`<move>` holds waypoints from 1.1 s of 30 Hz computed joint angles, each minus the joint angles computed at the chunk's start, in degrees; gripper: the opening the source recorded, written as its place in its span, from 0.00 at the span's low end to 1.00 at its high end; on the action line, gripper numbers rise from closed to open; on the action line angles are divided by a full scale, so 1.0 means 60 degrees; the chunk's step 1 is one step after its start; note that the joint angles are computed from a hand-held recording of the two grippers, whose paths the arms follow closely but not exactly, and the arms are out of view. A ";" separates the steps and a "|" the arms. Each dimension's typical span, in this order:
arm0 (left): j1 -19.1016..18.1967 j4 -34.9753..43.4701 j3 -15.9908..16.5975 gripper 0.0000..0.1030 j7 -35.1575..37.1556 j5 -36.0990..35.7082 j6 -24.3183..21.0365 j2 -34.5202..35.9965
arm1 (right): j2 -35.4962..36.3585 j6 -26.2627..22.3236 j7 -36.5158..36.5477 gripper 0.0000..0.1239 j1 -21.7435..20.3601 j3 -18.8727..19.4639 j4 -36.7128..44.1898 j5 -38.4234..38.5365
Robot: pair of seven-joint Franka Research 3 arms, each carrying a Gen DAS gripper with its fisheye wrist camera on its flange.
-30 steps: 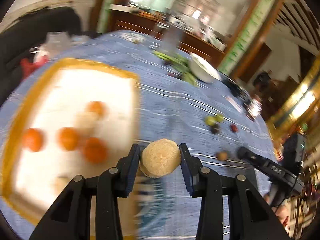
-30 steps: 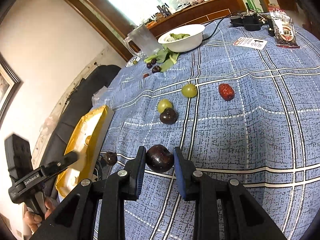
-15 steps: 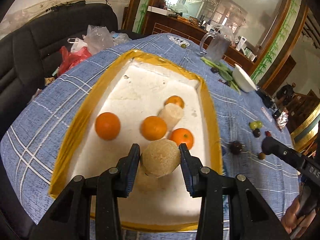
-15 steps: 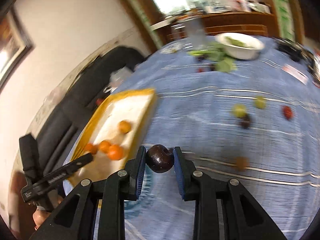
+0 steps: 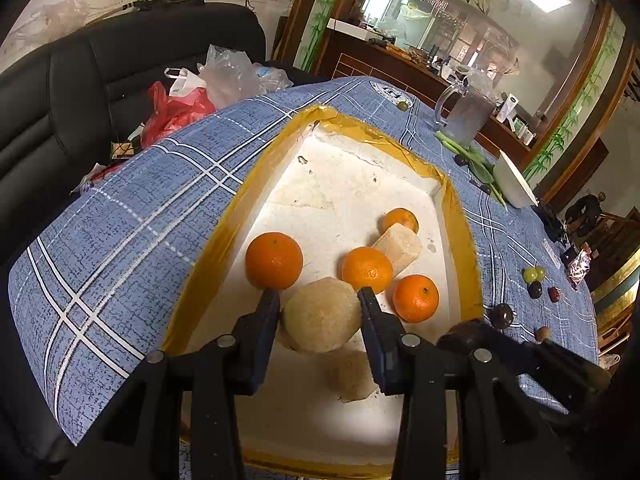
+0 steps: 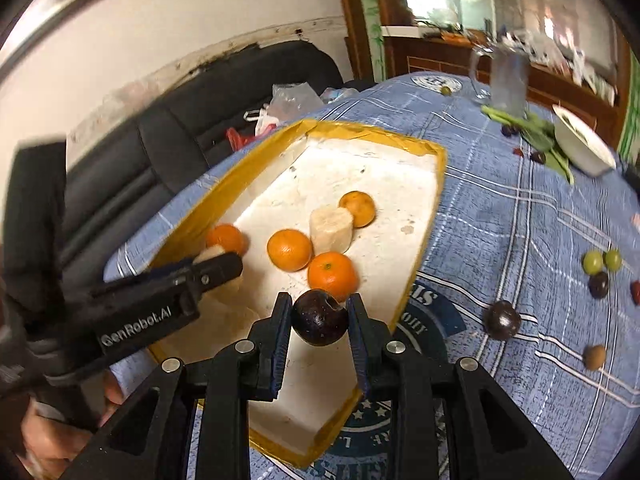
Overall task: Organize fruits
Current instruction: 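Carry the yam piece and plum into the tray and open both tools, then move both open tools back toward the dark plums on the cloth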
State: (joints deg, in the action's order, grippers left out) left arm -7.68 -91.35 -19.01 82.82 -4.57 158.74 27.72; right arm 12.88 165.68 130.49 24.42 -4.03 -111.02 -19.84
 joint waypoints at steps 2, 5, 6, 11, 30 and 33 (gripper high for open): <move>0.0088 -0.0037 -0.0098 0.38 0.0067 -0.0123 0.0044 -0.0012 | 0.0108 -0.0082 -0.0099 0.25 0.0001 0.0046 0.0098 0.0051; 0.0119 -0.0026 -0.0129 0.38 0.0103 -0.0205 -0.0005 -0.0025 | 0.0177 -0.0161 -0.0037 0.25 0.0094 0.0000 0.0140 0.0016; 0.0109 -0.0014 -0.0119 0.39 0.0103 -0.0206 -0.0017 -0.0021 | 0.0224 -0.0180 -0.0023 0.25 0.0111 -0.0035 0.0192 -0.0029; 0.0175 -0.0141 -0.0215 0.56 0.0280 -0.0357 0.0149 -0.0146 | 0.0229 -0.0164 0.0229 0.47 0.0180 -0.0146 0.0205 -0.0232; -0.0996 -0.0537 0.0230 0.67 -0.0368 0.1864 0.0528 -0.0810 | -0.2207 0.0299 0.4277 0.55 -0.0988 -0.0059 -0.2458 -0.3998; -0.0951 -0.0510 -0.0104 0.69 0.0105 0.1570 0.0523 -0.0804 | -0.2810 0.0307 0.5035 0.55 -0.1552 0.0120 -0.3170 -0.4302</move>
